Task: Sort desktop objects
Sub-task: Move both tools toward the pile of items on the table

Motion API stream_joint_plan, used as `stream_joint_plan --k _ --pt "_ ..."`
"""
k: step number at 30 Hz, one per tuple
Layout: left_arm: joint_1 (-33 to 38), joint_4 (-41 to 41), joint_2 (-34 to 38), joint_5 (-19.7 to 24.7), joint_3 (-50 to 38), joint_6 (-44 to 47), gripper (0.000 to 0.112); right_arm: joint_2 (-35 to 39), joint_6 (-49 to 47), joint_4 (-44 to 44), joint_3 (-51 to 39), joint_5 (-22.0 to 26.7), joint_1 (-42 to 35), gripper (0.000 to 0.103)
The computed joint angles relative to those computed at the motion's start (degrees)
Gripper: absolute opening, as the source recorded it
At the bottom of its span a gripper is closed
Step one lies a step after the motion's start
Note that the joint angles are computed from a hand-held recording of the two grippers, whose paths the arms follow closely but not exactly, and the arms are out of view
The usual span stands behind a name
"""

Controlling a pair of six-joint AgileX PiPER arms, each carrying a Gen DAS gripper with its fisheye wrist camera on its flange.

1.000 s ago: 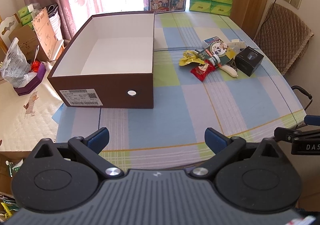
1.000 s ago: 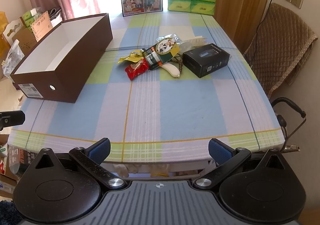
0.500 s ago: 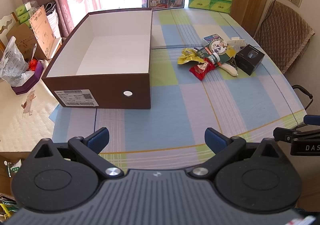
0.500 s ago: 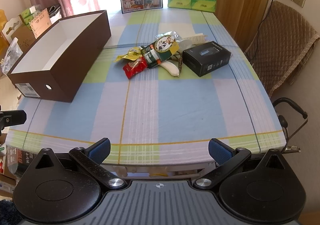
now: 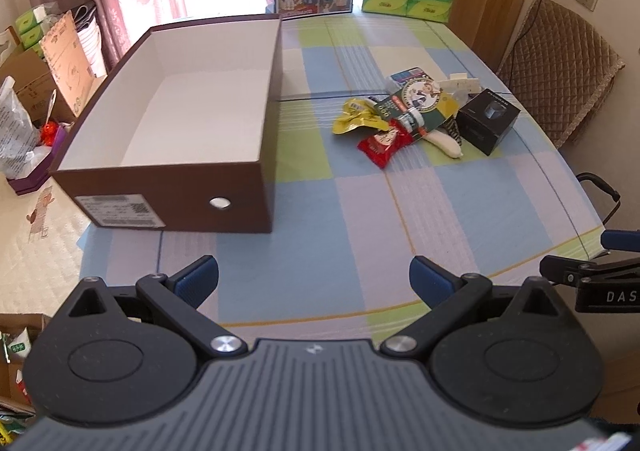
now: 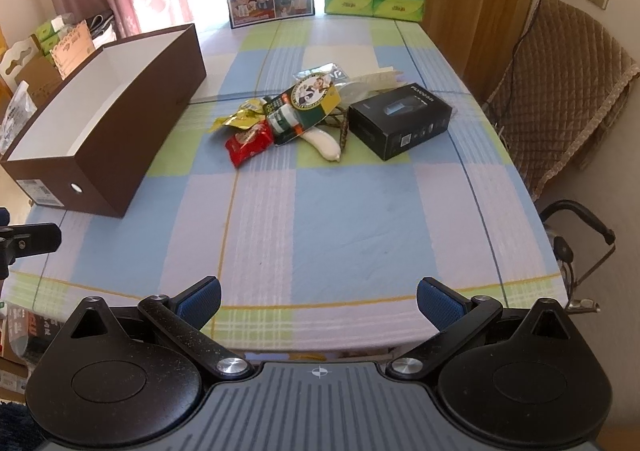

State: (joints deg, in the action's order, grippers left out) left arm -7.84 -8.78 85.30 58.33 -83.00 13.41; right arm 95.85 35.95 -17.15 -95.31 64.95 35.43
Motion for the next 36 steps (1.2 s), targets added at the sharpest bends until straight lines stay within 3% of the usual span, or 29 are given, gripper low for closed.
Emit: stream_joint_plan --k 22,36 --pt "-11.25 2.59 13.87 -2.05 -13.24 -9.73 0.099 3.56 -22.58 14.74 -0.81 -10.45 -18.09 0.101" --pt "-18.57 10.71 22.67 -2.83 -22.38 -23.94 0.093 11.41 -44.38 29.3 -9.95 -6.64 -30.74 0.101"
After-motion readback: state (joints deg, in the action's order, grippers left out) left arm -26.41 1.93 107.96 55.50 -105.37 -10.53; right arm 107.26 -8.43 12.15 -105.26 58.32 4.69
